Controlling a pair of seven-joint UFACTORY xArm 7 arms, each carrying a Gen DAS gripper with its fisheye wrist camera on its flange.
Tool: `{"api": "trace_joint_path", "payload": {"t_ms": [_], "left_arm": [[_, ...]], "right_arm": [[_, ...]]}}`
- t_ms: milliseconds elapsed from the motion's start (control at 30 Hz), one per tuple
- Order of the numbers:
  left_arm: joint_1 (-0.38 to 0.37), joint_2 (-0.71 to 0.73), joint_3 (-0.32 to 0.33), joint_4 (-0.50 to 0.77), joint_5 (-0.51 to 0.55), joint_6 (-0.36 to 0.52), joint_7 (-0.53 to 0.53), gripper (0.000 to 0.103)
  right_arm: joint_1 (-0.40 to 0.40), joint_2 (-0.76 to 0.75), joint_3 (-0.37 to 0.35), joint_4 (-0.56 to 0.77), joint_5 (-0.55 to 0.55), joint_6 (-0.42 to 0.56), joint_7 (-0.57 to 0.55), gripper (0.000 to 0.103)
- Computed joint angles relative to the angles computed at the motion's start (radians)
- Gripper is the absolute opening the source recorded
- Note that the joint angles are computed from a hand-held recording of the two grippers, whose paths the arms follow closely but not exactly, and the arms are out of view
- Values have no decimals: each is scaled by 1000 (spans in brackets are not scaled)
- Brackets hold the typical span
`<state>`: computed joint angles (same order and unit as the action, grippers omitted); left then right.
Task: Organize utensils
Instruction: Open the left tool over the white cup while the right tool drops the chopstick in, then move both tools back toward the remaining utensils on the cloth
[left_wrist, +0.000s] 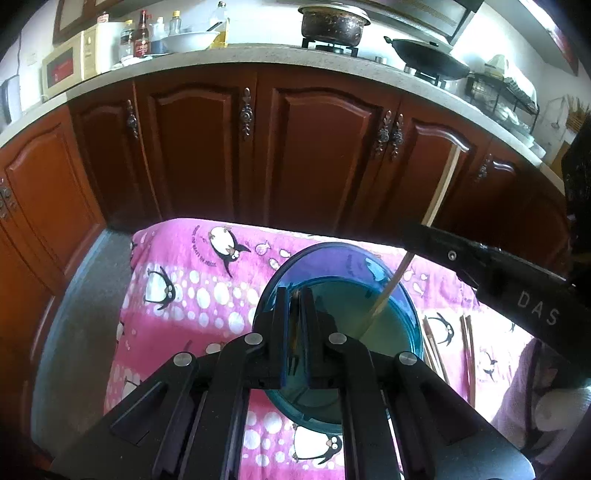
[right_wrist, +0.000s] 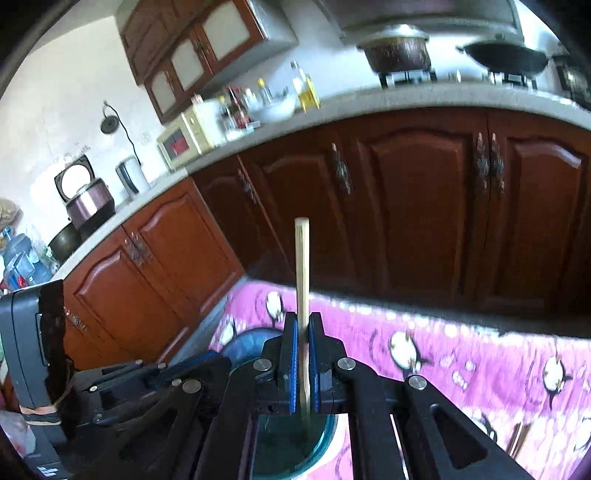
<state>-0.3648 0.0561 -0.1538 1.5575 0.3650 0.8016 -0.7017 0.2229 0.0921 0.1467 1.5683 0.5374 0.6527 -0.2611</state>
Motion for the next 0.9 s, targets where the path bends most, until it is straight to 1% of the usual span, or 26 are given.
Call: {"api": "trace_joint_path", "payload": {"t_ms": [67,133,200,267,300,367,433,467,667,733,900], "left_arm": [[0,-5,0,-3,-2,4,-5,14],[1,-15,-1,-11,-8,5,-12,20],[3,-24,-3,-16,-9,7,-16,24],[3,-36,-8,-22,-8,10,-24,32],[3,-42,-10,-25,-7,10,-27,33],[1,-57,-18,-34,9,16,-41,37],[-1,-71,-26,-43,25,20,-55,42],[-3,-77,-31,-45,32,24,-63,44],[-15,-111,-65,-59,64,43,-106,48],[-22,-118,-77,-58,79,51,-122,50],[-44,-121,-103,-43,106,66,-149,52]], "right_arm": [[-4,-8,-6,-11,-11,3,16,12],[-12,-22,-10,-24,9,9,15,26],[-15,-44,-15,-49,20,7,11,28],[-14,-63,-20,-64,7,18,21,29],[-14,-74,-23,-75,5,21,23,30],[-13,-107,-31,-107,2,22,26,34],[-10,-141,-38,-140,-8,17,30,40],[-9,-170,-42,-170,-17,8,30,40],[1,-301,-63,-281,-97,-13,80,41],[4,-339,-71,-310,-119,-19,100,43],[-14,-442,-71,-385,-229,-29,180,45]]}}
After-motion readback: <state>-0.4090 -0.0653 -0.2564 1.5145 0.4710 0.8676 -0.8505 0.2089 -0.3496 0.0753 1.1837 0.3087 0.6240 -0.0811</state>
